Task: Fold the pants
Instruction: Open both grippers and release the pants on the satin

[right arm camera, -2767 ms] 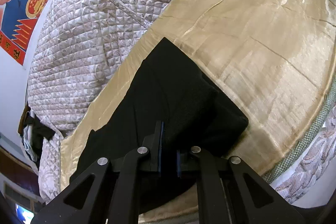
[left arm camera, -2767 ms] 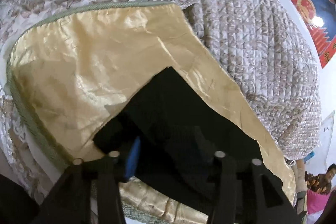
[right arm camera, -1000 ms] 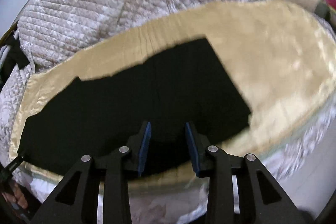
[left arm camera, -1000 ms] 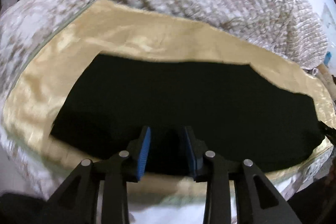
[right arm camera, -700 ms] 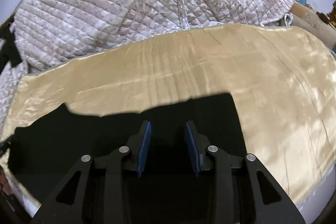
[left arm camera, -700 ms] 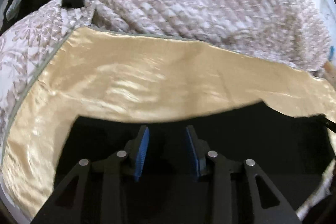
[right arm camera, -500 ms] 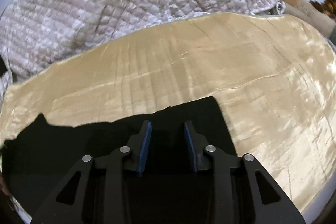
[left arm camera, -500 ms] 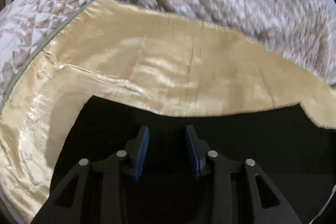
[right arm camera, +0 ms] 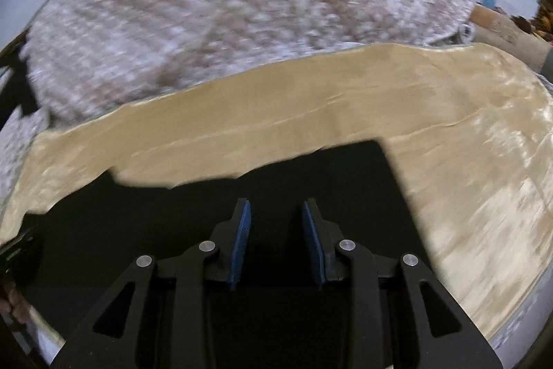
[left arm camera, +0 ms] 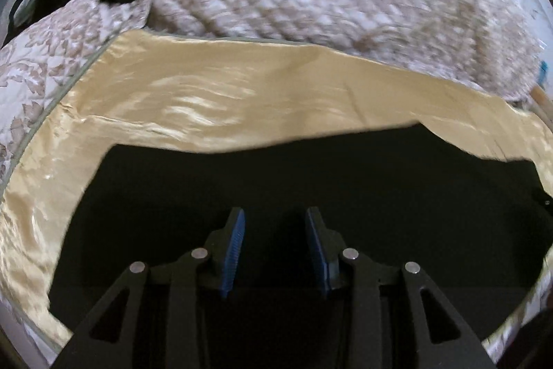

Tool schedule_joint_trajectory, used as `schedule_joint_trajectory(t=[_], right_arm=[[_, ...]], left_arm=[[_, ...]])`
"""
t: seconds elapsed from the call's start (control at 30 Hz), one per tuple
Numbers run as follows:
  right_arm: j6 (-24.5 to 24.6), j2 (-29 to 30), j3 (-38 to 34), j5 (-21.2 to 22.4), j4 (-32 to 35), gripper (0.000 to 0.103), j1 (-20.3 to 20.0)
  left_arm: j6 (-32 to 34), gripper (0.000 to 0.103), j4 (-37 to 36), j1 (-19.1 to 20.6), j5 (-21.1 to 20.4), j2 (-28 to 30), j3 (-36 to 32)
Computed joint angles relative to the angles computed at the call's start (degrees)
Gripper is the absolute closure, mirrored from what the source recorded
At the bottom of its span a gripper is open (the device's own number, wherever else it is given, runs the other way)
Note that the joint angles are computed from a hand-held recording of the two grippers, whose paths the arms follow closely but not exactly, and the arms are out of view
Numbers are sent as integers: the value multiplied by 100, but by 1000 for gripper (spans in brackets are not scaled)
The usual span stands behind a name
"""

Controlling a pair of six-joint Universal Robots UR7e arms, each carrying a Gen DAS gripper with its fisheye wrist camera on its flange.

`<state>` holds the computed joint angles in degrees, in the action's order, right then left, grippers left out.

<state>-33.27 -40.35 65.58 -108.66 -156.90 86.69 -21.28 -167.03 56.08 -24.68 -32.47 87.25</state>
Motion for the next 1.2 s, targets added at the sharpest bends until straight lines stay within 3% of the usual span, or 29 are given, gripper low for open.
schedule_joint_trajectory(t=[0.13, 0.3, 0.37, 0.5, 0.6, 0.83, 0.93, 1.07, 1.2], right_arm=[[-352, -415, 1036, 224, -362, 71, 86], [-748, -811, 2085, 500, -953, 71, 136], [-1019, -828, 2312, 421, -1165, 66, 174], [-1321, -781, 2462, 454, -1476, 55, 136], [-1232, -795, 2492, 607, -1483, 50, 88], [-1516, -782, 2586, 573, -1724, 49, 120], [-1607, -844, 2631, 555, -1860, 49, 125], [-1313, -941, 2652, 761, -1840, 49, 48], [-1163, -871, 2528, 616, -1719, 49, 48]], left_arm=[[-220, 63, -12, -181, -119, 20, 242], [-197, 55, -273, -366, 55, 160, 439], [-191, 52, -432, -394, 79, 195, 515], [74, 51, -769, -419, 208, 297, 533], [199, 49, -931, -425, 257, 343, 534], [152, 46, -891, -439, 305, 305, 602], [-132, 46, -875, -478, 613, 224, 773], [-862, 46, -502, -414, 946, 9, 1012], [-1331, 46, -367, -344, 1077, -188, 1250]])
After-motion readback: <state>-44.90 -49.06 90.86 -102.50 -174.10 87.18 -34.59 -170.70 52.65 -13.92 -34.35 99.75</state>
